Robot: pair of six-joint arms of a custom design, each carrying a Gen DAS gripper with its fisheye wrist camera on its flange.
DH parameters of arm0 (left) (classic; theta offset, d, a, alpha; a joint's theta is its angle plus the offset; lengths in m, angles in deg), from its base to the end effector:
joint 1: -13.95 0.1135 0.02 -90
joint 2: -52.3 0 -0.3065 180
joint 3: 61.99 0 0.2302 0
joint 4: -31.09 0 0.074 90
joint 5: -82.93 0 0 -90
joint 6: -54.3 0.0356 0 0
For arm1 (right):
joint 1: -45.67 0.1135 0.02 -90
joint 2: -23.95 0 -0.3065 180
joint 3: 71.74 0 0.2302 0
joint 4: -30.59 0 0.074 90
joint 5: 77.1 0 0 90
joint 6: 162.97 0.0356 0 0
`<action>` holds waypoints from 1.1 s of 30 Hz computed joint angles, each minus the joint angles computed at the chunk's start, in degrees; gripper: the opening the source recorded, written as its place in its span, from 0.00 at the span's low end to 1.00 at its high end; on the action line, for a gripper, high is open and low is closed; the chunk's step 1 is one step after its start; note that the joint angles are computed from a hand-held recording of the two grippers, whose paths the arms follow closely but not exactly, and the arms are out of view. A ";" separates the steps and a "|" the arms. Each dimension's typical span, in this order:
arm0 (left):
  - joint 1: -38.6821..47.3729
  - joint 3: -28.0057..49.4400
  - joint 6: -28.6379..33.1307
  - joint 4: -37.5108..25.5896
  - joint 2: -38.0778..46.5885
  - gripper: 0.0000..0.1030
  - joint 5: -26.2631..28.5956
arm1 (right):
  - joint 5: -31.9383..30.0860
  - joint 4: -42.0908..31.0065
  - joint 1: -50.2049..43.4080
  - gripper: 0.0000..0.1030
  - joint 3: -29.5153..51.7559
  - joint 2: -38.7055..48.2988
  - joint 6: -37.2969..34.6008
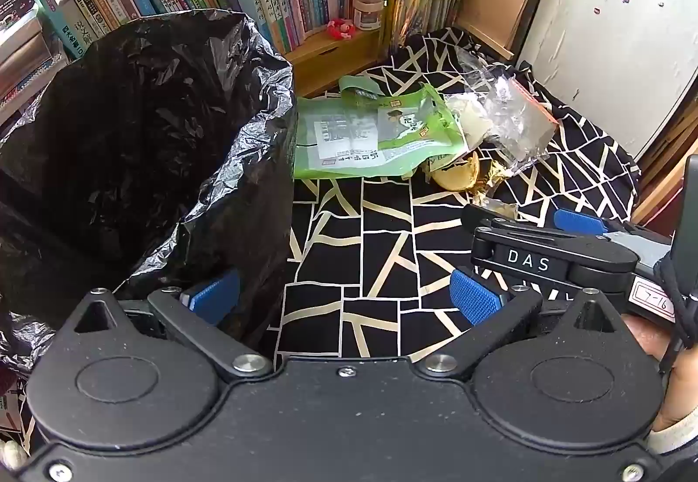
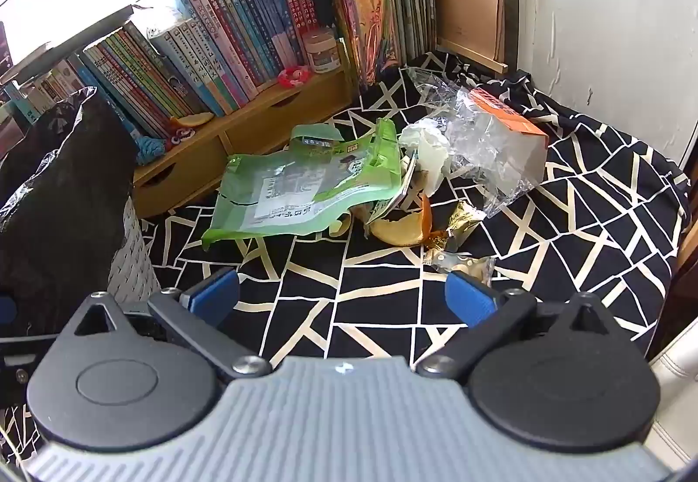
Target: Collect trash
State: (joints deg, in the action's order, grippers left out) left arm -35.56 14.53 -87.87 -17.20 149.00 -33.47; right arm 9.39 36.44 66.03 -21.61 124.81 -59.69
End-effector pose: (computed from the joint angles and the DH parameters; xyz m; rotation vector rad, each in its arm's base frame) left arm 0.2138 -0.2260 0.2400 -0.1731 2.5498 0.0018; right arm 0.2815 0.1068 0.1590 -0.1773 2.3744 0.3560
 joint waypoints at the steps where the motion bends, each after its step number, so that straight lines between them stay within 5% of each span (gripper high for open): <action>1: 0.00 -0.06 0.01 0.06 -0.05 1.00 0.01 | 0.08 0.12 0.10 1.00 -0.03 0.04 0.02; 33: -0.51 -0.61 -0.51 0.12 0.40 1.00 0.13 | 1.14 0.28 1.26 1.00 0.32 0.80 0.32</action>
